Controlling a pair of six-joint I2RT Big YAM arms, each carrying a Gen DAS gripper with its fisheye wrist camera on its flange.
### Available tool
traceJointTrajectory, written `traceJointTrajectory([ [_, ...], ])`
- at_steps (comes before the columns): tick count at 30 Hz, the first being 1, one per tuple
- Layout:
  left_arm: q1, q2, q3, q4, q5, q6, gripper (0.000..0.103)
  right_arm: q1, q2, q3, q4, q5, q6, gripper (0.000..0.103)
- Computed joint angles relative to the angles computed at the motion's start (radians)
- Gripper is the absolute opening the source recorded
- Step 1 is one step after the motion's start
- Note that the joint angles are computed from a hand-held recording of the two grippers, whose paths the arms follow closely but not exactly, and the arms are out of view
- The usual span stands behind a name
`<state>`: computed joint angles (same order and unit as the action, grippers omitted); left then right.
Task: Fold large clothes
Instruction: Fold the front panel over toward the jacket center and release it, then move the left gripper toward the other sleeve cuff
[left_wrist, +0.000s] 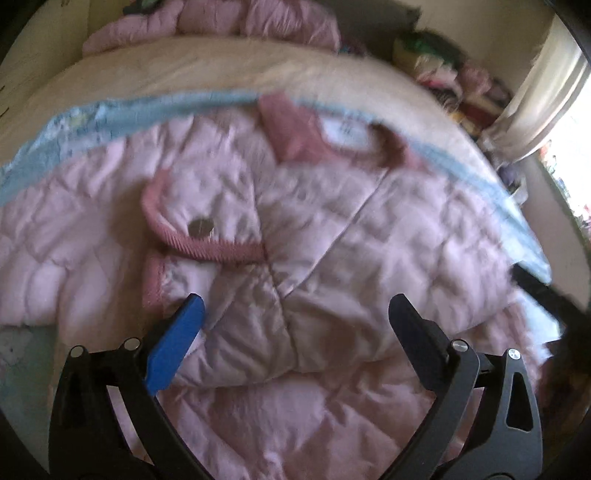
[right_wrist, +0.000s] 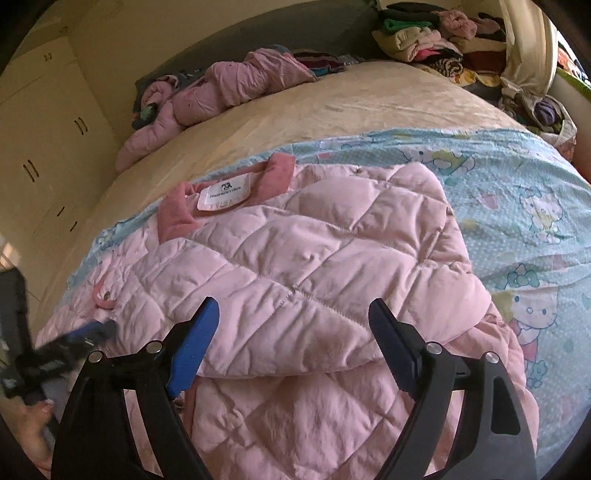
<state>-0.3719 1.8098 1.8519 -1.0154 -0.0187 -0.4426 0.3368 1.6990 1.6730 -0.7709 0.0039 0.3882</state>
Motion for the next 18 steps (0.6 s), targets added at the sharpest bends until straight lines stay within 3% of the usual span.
traceJointTrajectory([
  [4, -0.009, 0.012, -0.014, 0.015, -0.036, 0.03, 0.093, -0.005, 0.019, 0.006, -0.024, -0.013, 0.017, 0.082],
  [10, 0.003, 0.008, -0.039, 0.051, 0.0, 0.018, 0.093, -0.008, 0.077, 0.045, -0.093, -0.02, 0.029, 0.082],
  [14, 0.004, 0.004, -0.023, 0.031, 0.008, 0.022, 0.093, -0.001, 0.075, 0.029, -0.08, 0.001, 0.035, 0.083],
  [18, 0.015, -0.004, -0.004, -0.003, 0.043, 0.014, 0.093, -0.01, 0.022, -0.027, -0.013, -0.052, 0.09, 0.083],
])
